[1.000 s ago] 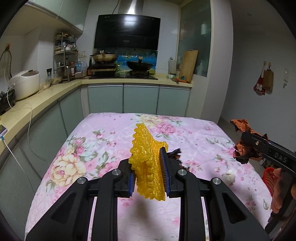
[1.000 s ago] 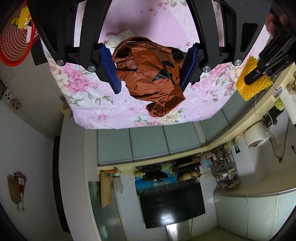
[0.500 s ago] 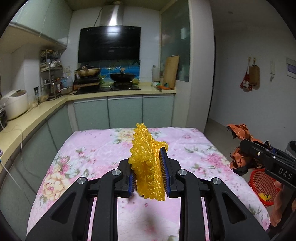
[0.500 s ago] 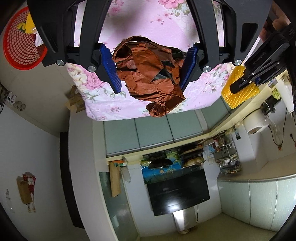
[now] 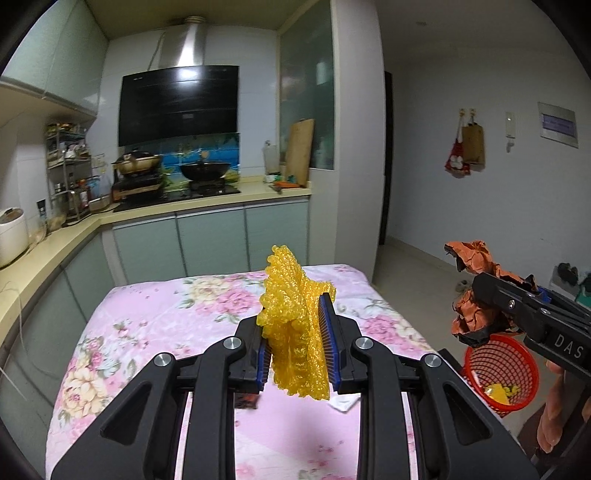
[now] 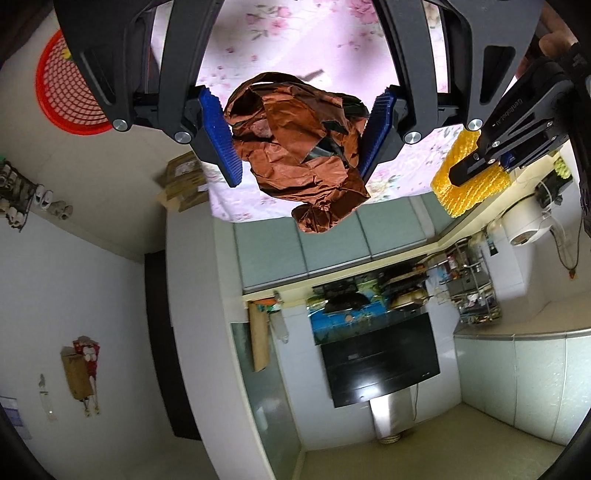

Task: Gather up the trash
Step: 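Carry the foam net and brown cloth bag over the red wastebasket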

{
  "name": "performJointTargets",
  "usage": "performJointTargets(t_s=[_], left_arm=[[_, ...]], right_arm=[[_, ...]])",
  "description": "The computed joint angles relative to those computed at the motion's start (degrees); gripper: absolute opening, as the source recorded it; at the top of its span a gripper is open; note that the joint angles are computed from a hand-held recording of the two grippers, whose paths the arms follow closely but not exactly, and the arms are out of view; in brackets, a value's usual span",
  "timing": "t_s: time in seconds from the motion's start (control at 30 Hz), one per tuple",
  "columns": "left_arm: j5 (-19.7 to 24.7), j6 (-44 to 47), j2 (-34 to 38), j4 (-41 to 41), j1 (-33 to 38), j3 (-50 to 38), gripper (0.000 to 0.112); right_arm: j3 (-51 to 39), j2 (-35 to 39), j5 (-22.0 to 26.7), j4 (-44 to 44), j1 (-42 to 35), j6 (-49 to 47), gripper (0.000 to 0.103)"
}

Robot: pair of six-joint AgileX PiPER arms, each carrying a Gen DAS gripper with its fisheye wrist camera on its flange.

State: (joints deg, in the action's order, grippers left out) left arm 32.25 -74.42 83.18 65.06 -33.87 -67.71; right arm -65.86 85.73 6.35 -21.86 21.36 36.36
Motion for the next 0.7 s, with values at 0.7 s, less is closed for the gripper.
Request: performJointTargets(t_s=[0.7], left_arm=[[-6.1, 12.6, 14.7, -10.2, -6.6, -15.8, 0.022]], right_arm=[[7.5, -6.3, 1.9, -24.1, -9.7, 24.1, 0.061]])
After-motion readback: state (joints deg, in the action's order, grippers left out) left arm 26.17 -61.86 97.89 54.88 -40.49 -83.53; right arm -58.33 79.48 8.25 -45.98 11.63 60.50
